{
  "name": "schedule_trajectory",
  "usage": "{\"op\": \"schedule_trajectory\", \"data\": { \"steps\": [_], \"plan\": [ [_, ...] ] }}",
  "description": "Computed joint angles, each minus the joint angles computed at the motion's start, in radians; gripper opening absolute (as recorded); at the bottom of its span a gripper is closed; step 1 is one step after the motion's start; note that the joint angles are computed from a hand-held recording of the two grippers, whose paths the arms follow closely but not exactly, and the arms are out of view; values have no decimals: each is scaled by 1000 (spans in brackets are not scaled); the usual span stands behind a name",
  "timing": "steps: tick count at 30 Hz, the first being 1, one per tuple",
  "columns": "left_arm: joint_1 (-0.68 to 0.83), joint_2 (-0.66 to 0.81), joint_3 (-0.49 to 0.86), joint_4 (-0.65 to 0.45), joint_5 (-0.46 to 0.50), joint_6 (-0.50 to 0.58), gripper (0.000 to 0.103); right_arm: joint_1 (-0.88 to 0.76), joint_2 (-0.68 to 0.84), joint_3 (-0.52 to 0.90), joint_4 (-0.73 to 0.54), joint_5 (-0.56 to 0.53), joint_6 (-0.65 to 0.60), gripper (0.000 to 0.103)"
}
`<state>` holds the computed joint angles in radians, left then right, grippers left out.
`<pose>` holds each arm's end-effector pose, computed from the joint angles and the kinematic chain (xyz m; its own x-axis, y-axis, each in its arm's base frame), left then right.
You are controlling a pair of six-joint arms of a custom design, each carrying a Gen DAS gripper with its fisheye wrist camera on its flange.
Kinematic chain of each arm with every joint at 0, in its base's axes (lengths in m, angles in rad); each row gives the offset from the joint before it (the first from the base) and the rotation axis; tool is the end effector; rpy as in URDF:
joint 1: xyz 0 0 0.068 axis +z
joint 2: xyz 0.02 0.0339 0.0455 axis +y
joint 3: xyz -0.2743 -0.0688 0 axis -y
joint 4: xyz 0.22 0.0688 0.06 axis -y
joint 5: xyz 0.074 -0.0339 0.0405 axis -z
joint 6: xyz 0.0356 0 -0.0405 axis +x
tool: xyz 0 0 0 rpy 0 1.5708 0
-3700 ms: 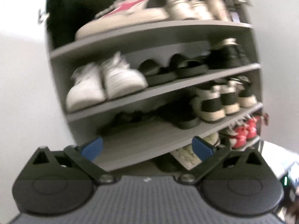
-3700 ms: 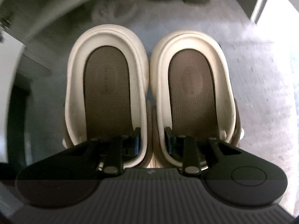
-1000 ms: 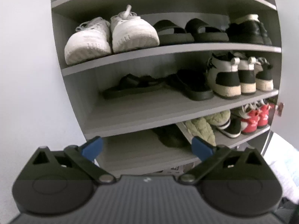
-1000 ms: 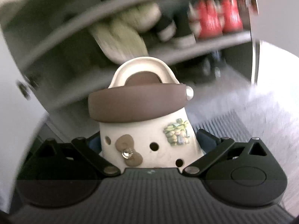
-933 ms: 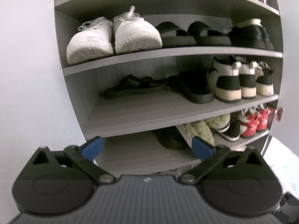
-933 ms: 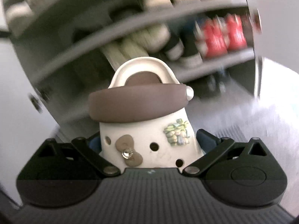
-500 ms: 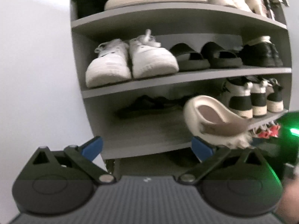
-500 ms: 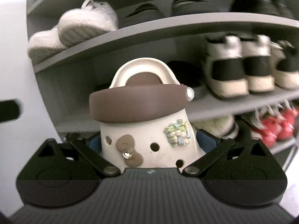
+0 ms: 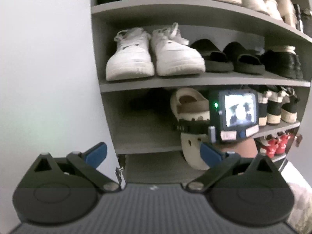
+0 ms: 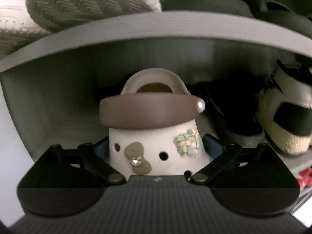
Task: Organize scattered shoes
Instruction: 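Carry the clog onto the cabinet shelf below the white sneakers and release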
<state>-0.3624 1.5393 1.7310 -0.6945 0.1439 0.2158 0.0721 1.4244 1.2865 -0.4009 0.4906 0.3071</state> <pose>0.2896 -0.1152 0.4358 -0.3398 0.3555 -0.8707 0.5540 0.8238 0.1201 0.2971 0.0046 0.3600 -0.3851 0.2395 -0.8912 0.4786 0.8775 0.0290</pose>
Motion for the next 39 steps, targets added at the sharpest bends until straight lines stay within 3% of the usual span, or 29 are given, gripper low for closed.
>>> {"op": "schedule_trajectory", "data": {
  "steps": [8,11,16,18,23,27,30,34,39],
  "plan": [
    [18,14,32,-53,43,-17,103,-50,108,224,-140,-73,9,91],
    [11,5,13,-44,36,-11,103,-54,91,220,-147,-108,33,91],
    [27,17,11,-57,47,-11,103,16,-126,-42,-1,-68,72,97],
    [38,26,20,-70,58,-10,103,117,-265,-213,93,41,71,103],
    [62,61,74,-128,87,-27,103,343,-388,-400,113,291,155,103],
    [71,59,85,-133,114,-34,103,296,-353,-444,176,226,141,103],
    [68,59,90,-133,109,-33,103,274,-305,-410,161,217,180,96],
    [74,57,91,-125,117,-38,103,186,-244,-373,201,149,159,95],
    [77,63,100,-147,113,-29,103,118,-185,-411,356,106,133,103]
  ]
}}
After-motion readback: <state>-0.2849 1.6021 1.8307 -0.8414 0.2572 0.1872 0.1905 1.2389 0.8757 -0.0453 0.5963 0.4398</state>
